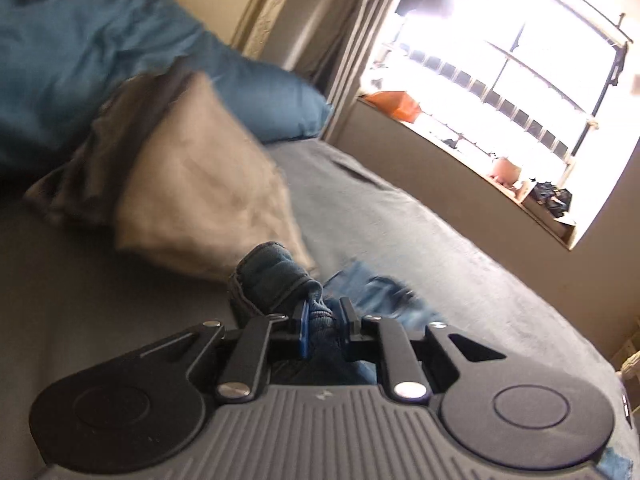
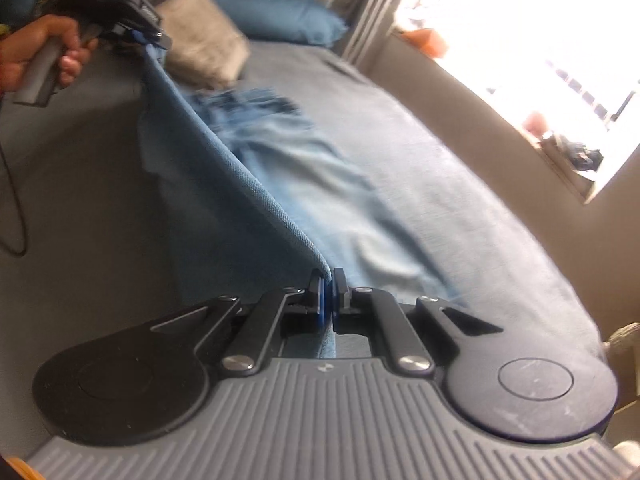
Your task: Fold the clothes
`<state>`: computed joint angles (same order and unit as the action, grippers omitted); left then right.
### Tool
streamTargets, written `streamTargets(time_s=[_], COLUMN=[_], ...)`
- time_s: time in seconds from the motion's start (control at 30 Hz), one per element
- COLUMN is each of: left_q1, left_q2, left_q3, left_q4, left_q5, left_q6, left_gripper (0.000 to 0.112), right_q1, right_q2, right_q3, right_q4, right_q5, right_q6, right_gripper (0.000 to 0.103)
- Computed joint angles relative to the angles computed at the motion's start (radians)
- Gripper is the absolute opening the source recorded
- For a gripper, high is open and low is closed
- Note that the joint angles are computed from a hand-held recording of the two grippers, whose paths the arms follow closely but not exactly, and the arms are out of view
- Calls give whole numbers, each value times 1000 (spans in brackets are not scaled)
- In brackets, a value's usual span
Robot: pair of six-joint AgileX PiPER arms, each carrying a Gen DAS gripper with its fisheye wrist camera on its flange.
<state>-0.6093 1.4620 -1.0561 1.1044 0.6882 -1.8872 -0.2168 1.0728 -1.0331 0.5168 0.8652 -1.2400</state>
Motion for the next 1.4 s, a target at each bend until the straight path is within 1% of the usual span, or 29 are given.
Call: streamTargets(time_s=[0.1, 0.23, 0.37, 0.47, 0.63, 0.8, 0.9, 0.97, 1.0, 1.07, 1.2, 1.23, 1.27, 1.3, 1.33, 1.37, 1.4], left_q1=[29, 60, 94, 101, 102, 102, 107, 112, 121, 138, 156, 153, 150, 149, 148, 150, 151], left_q2=[88, 233, 404, 528, 718, 851, 887, 900, 898, 892, 812, 778, 745, 701, 659, 610, 562], left_q3=[-106, -268, -465, -606, -843, -1009, -1041, -1061, -1058, -1053, -962, -920, -880, -830, -784, -733, -686], left_q4=[-4, -21, -87, -141, -226, -283, -303, -328, -351, -400, -438, -420, -404, -406, -410, -423, -440], left_q5=[-33, -49, -54, -29, 38, 108, 116, 118, 104, 77, 11, -1, -12, -27, -39, -44, -46], left_q6=[43, 120, 258, 356, 525, 633, 657, 680, 694, 723, 725, 702, 681, 675, 671, 669, 672], left_gripper=[15, 15, 15, 15, 15, 15, 16, 20, 22, 37, 54, 59, 60, 60, 61, 62, 62], right_q1=[-3, 1, 14, 19, 26, 40, 46, 49, 51, 54, 38, 31, 22, 14, 4, -11, -27], right_q2=[91, 228, 369, 478, 650, 776, 830, 859, 871, 904, 922, 919, 914, 908, 899, 891, 880], right_q3=[-77, -190, -290, -369, -489, -543, -546, -544, -545, -571, -595, -601, -608, -609, -607, -610, -611], right_q4=[14, 15, -14, -42, -86, -106, -106, -104, -109, -121, -61, -43, -22, -1, 24, 60, 98], right_q5=[-49, -93, -139, -156, -166, -190, -216, -232, -234, -215, -178, -166, -149, -140, -134, -114, -92], right_q6=[-17, -9, 39, 88, 194, 281, 313, 331, 347, 390, 373, 371, 368, 365, 358, 344, 336], right_gripper=[1, 1, 1, 1, 1, 1, 1, 2, 2, 3, 5, 10, 23, 31, 47, 55, 56])
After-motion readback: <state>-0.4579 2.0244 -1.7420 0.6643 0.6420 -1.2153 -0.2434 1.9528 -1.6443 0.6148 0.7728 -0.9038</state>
